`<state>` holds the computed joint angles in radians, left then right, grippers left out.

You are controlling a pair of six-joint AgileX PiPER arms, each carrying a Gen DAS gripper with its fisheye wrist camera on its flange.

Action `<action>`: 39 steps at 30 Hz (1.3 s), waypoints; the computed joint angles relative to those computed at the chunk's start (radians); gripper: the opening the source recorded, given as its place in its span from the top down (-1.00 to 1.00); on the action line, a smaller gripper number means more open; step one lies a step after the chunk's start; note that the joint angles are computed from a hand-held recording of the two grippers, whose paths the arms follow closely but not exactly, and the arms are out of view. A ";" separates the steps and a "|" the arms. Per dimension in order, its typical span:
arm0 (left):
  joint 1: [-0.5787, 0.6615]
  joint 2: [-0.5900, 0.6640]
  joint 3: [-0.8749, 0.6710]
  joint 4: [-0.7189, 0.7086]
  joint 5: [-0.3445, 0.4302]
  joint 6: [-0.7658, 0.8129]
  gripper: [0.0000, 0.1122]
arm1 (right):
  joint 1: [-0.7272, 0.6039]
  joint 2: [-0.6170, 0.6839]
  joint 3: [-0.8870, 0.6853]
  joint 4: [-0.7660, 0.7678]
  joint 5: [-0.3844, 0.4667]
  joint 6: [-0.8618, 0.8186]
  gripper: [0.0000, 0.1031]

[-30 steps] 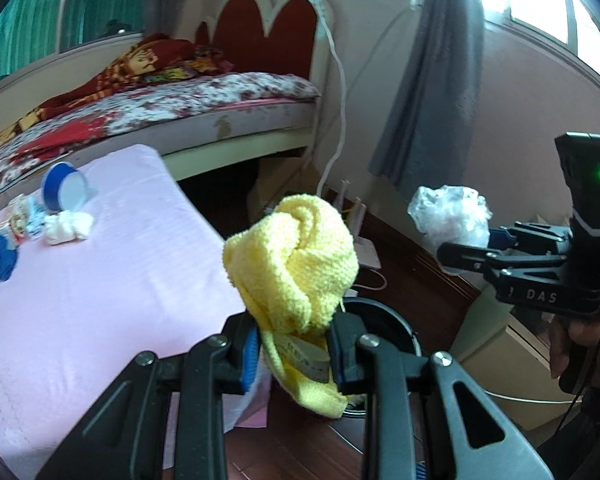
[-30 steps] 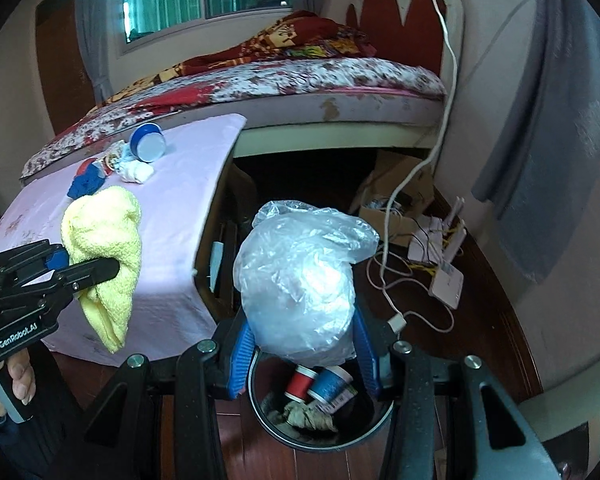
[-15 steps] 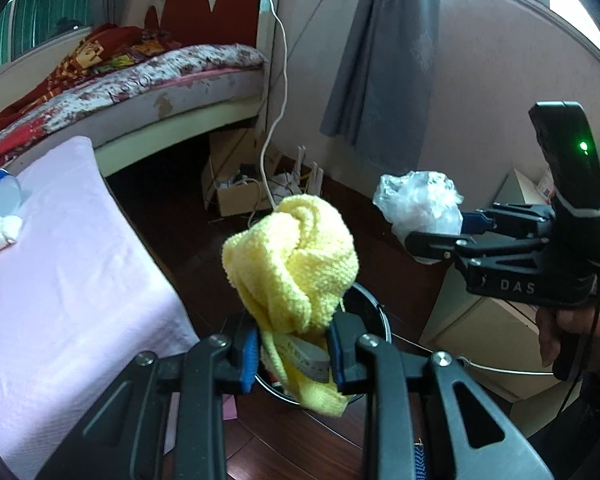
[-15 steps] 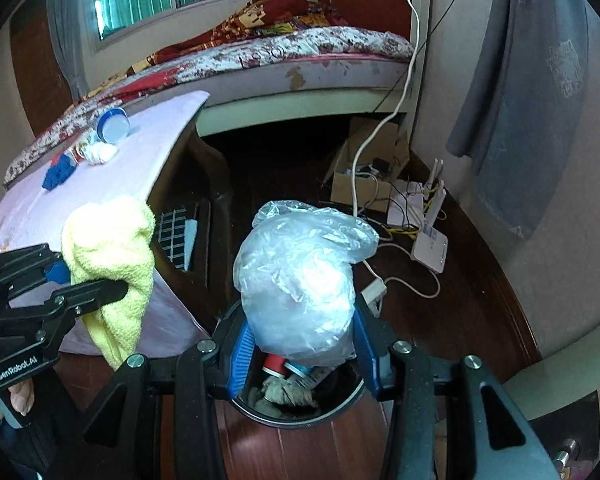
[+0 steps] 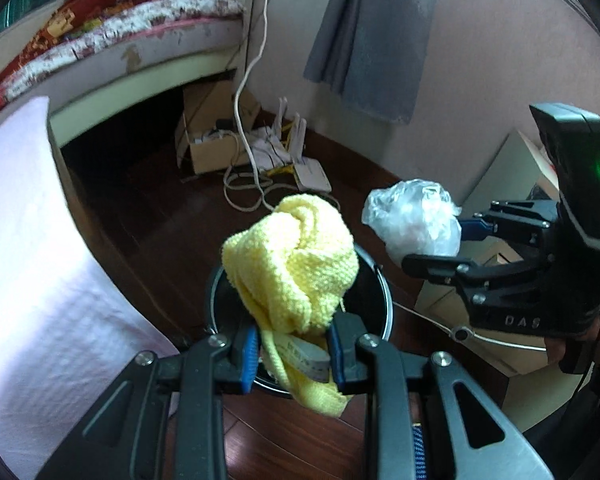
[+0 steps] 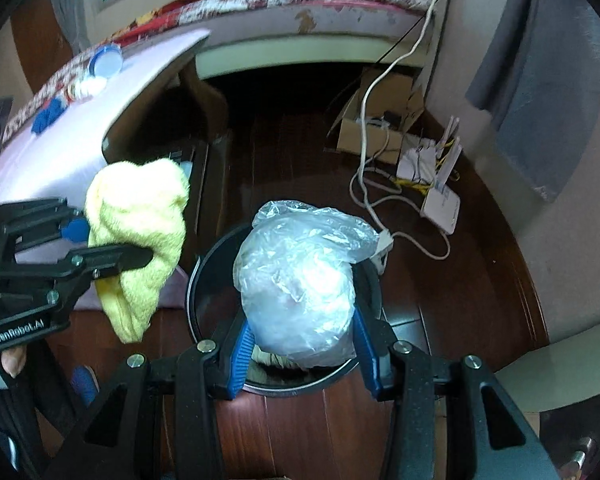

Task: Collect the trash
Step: 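Carry the towel and plastic bag over the black bin and open both tools, then move both tools back toward the remaining items on the bed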

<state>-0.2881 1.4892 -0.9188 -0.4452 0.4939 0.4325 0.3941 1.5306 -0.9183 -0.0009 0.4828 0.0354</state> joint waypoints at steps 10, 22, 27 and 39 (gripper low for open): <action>0.012 0.102 0.007 0.024 -0.040 -0.070 -0.68 | 0.053 0.232 -0.131 -0.143 0.108 0.054 -0.89; 0.035 0.074 0.046 0.176 -0.078 -0.228 -0.80 | 0.053 0.246 -0.155 -0.249 0.144 0.184 -1.00; 0.034 0.038 0.041 0.196 -0.071 -0.247 -0.80 | 0.068 0.229 -0.171 -0.266 0.161 0.196 -1.00; 0.033 -0.086 0.036 0.304 -0.038 -0.348 -0.82 | 0.124 0.104 -0.173 -0.308 0.215 0.245 -1.00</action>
<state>-0.2549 1.4032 -0.8827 -0.1413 0.4559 0.0848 0.5185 1.6341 -1.0914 -0.3092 0.6977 0.2805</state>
